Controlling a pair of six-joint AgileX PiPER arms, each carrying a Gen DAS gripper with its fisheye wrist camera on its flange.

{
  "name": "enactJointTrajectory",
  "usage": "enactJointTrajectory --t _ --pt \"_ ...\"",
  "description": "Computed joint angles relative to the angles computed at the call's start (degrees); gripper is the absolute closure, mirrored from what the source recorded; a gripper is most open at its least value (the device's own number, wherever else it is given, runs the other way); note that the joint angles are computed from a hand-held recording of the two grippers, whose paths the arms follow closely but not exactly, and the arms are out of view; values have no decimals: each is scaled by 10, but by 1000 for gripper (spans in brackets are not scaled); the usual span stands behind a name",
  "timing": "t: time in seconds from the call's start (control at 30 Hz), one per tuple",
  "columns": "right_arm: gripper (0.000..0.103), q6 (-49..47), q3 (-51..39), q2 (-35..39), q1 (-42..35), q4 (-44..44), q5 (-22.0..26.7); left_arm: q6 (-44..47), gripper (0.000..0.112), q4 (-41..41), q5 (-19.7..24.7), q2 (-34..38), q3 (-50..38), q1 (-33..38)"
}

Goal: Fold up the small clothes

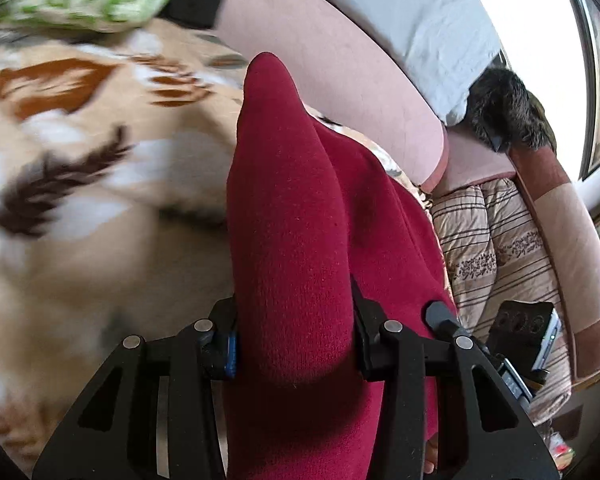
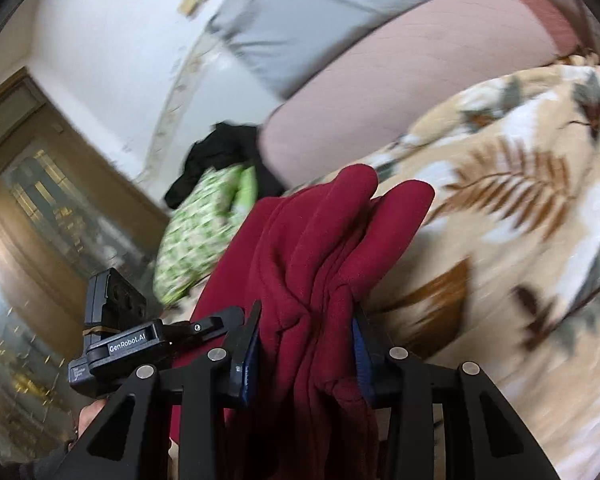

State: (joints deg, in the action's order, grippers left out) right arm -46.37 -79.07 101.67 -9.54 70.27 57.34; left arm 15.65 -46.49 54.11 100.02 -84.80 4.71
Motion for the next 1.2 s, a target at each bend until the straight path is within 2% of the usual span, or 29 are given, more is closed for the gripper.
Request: enactJointTrajectory --t 0.1,0.2,0.23,0.27,0.3,0.37,0.4,0.47,0.53,0.57,0.63,0.7,0.73,0.77,0.8,0.9,0.93,0.97,1.0,1.07,1.13,1.2 --pt "65 11 45 -30 38 -16 -8 31 71 8 -6 -44 68 28" --pt "65 34 76 -43 79 -60 -47 57 69 -6 -23 -43 123 41" --pt "65 53 85 -45 91 -84 -68 70 67 -2 -41 -35 139 33" --pt "65 78 97 -43 100 -112 -90 85 54 4 -60 -27 152 24" --pt "60 92 117 -37 101 -121 -110 112 49 -13 -71 -20 165 23" --pt "49 81 142 -29 82 -74 -100 172 47 -71 -74 -21 185 36" --pt "48 78 151 -27 71 -49 -89 168 47 -70 -68 -19 182 39" --pt "48 92 160 -44 72 -64 -95 148 47 -61 -47 -16 170 45" --pt "48 131 173 -93 100 -130 -149 135 48 -53 -32 -37 170 58" --pt "48 141 178 -117 116 -160 -178 147 48 -57 -38 -59 183 64" --pt "48 134 199 -184 169 -226 -262 190 48 -80 -66 -120 229 76" --pt "48 117 208 -222 225 -297 -332 251 49 -128 -62 -167 276 99" --pt "49 95 208 -229 248 -311 -348 274 51 -140 -64 -191 303 105" --pt "57 79 200 -225 266 -327 -344 288 55 -144 -75 -209 326 100" --pt "73 87 188 -214 272 -348 -328 288 55 -140 -91 -218 341 86" --pt "83 196 153 -131 287 -464 -270 292 55 -112 -150 -209 375 51" --pt "85 207 152 -111 282 -468 -261 280 54 -95 -179 -206 379 34" --pt "87 202 158 -112 277 -449 -273 266 46 -73 -190 -198 375 24" --pt "89 174 154 -110 261 -407 -262 257 45 -67 -178 -184 367 26" --pt "89 157 159 -118 254 -387 -261 255 45 -75 -139 -184 364 54" --pt "89 170 189 -152 264 -407 -284 226 46 -30 -151 -234 379 50" --pt "87 255 200 -190 291 -483 -292 168 46 46 -167 -290 397 28"
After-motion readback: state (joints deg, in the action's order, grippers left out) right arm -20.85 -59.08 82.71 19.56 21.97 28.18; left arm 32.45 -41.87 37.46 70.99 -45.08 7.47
